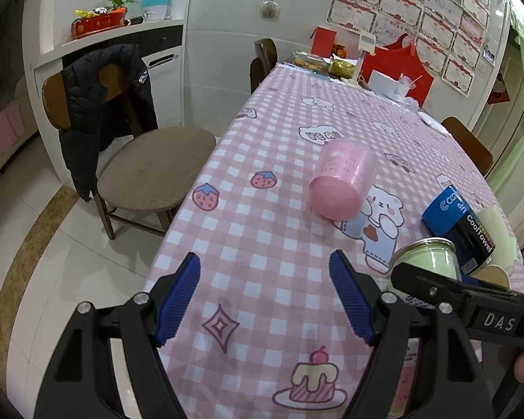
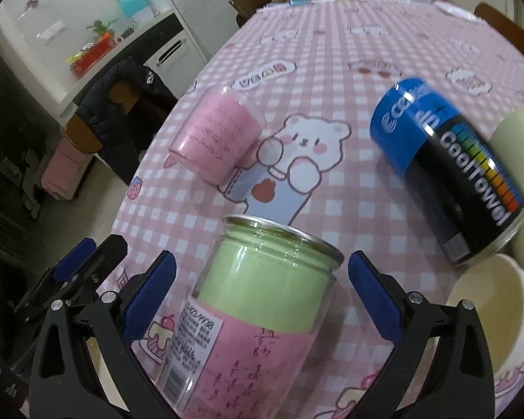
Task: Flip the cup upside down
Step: 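Rotate the held can with the right tool until its green opening faces up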
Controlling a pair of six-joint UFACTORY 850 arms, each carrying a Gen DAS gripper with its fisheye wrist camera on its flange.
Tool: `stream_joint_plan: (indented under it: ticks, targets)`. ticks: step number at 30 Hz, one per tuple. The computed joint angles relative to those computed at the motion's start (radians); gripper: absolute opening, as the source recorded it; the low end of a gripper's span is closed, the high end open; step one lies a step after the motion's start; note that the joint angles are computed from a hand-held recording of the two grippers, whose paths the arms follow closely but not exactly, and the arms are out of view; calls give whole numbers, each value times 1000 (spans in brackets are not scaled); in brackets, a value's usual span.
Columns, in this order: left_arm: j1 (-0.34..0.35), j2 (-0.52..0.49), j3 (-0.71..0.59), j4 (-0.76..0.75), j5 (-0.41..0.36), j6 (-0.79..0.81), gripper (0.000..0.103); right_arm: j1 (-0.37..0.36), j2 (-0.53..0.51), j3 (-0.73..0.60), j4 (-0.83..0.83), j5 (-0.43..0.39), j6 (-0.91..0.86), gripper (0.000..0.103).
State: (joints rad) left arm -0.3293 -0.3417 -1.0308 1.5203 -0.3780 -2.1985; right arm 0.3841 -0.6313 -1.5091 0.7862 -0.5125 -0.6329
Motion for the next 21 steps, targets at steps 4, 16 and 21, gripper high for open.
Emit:
stream_joint_plan:
  ticks: [4,16,21]
  targets:
    - [3,-12,-9,6,5,-4,75,-7,-15,-17,7,-26,0,88]
    - [6,-25,-35,29,13,-24,75,-8,7,-15,20,11,-73,75]
    - [-1,-21,-41,48,14,-43,75,1,48,22,60,111,-172,74]
